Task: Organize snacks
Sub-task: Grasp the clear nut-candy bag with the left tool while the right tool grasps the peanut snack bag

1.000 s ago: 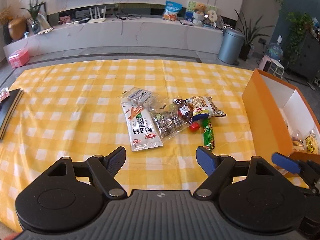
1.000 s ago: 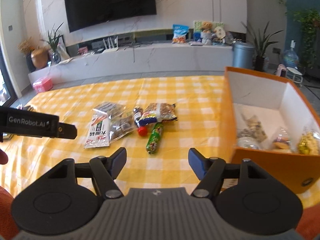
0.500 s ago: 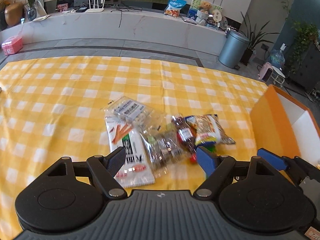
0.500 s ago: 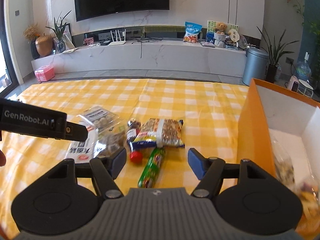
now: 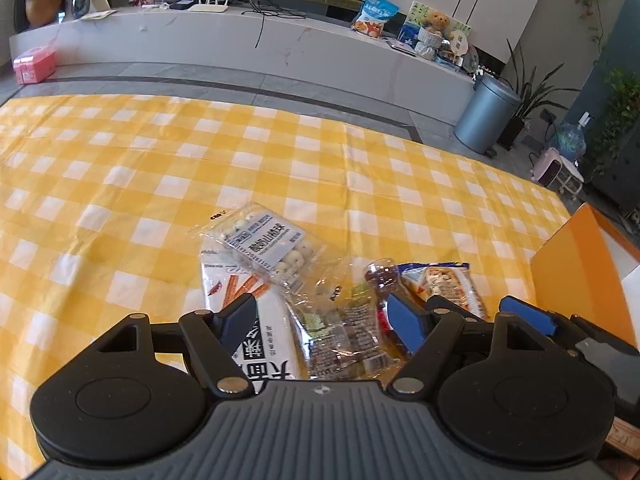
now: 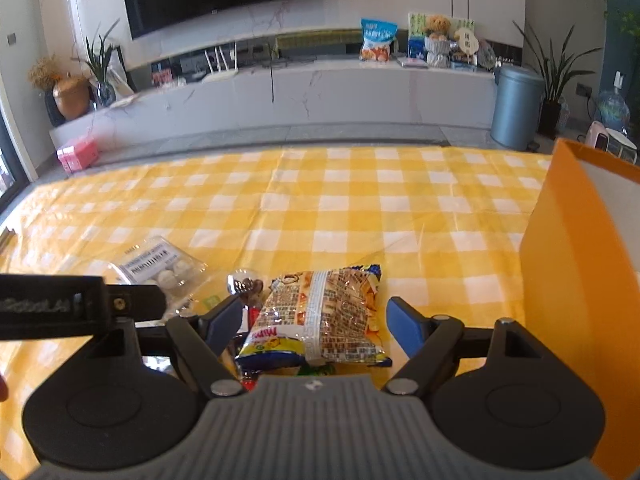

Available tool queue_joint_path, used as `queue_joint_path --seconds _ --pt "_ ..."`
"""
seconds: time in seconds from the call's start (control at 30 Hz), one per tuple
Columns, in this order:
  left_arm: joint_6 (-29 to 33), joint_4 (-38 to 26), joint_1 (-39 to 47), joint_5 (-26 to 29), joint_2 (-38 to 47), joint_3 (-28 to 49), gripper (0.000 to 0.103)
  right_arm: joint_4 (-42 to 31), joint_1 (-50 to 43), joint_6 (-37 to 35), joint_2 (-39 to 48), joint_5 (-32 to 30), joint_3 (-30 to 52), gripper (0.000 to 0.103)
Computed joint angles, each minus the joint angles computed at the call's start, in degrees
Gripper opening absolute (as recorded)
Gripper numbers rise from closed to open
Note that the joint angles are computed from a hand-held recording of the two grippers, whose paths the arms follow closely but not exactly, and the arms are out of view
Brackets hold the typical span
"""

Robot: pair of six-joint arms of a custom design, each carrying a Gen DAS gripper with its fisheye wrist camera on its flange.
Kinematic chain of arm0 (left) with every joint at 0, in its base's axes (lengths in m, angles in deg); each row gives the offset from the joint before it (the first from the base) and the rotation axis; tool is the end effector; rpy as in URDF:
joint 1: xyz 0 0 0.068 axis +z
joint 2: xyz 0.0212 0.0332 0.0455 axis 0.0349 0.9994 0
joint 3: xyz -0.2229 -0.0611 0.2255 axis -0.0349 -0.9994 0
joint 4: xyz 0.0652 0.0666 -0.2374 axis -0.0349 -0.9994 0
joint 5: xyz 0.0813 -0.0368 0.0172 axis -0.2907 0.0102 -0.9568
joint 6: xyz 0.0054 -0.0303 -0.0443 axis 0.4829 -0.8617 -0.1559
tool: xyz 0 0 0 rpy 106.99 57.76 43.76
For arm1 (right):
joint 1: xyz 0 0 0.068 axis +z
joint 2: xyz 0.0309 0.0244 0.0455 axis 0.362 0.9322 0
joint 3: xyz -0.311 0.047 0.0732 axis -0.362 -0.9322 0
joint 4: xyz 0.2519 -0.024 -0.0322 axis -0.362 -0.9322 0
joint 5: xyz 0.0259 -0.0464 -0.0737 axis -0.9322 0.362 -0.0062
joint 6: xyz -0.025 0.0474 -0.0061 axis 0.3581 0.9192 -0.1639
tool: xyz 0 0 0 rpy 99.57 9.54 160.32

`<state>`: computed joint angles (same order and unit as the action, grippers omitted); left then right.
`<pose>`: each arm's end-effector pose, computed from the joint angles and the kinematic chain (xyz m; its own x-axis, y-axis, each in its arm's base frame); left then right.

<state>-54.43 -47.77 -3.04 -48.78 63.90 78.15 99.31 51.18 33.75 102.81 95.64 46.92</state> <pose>0.3126 -0.0331 0.1120 -0.7872 -0.0847 -0.6109 0.0626 0.9745 -0.2156 0.3028 0.1639 0.0986 -0.7046 0.0550 -0.7075 -0.0382 0.9926 0.1152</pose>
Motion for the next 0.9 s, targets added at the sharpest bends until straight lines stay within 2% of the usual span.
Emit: queue_joint_path --seconds 0.13,0.17,0.2,0.3,0.5,0.6,0.73,0.83,0.9 --pt "0.46 0.77 0.3 0.86 0.21 -0.48 0.088 -0.31 -0.63 0.68 1.26 -1.67 0.39 0.071" --pt "0.3 0.46 0.41 1.68 0.69 -0.24 0.089 0.31 -0.93 0.89 1.2 -2.22 -0.1 0.068" --pt "0.09 0.57 0.43 2.39 1.26 -0.27 0.089 1.16 -1.21 1.18 1.07 -2.77 -0.76 0.058" --pt "-0.37 1.98 -0.17 3.2 2.7 -0.98 0.088 3.3 -2.52 2.32 0.61 -5.01 -2.62 0.05" --pt "-0.53 1.93 -1.29 3.46 4.93 -0.47 0.088 6.06 -4.09 5.67 -0.71 -8.43 -6.02 0.042" --pt "0.54 4.75 -3.16 0.31 5.74 -1.03 0.089 5.81 -5.79 7.27 -1.61 -11.43 -6.66 0.041" --pt "1.52 6.99 -5.93 -4.45 7.15 -0.62 0.09 5.97 -5.58 7.07 -1.8 -11.01 -7.09 0.041" --pt "5.48 8.89 -8.4 -9.09 8.24 -1.03 0.09 6.22 -6.13 7.6 -1.91 -11.72 -7.35 0.041" --pt "8.03 9.89 -9.99 -11.35 8.7 -1.57 0.083 6.29 -6.61 7.73 -2.02 -12.36 -7.51 0.041"
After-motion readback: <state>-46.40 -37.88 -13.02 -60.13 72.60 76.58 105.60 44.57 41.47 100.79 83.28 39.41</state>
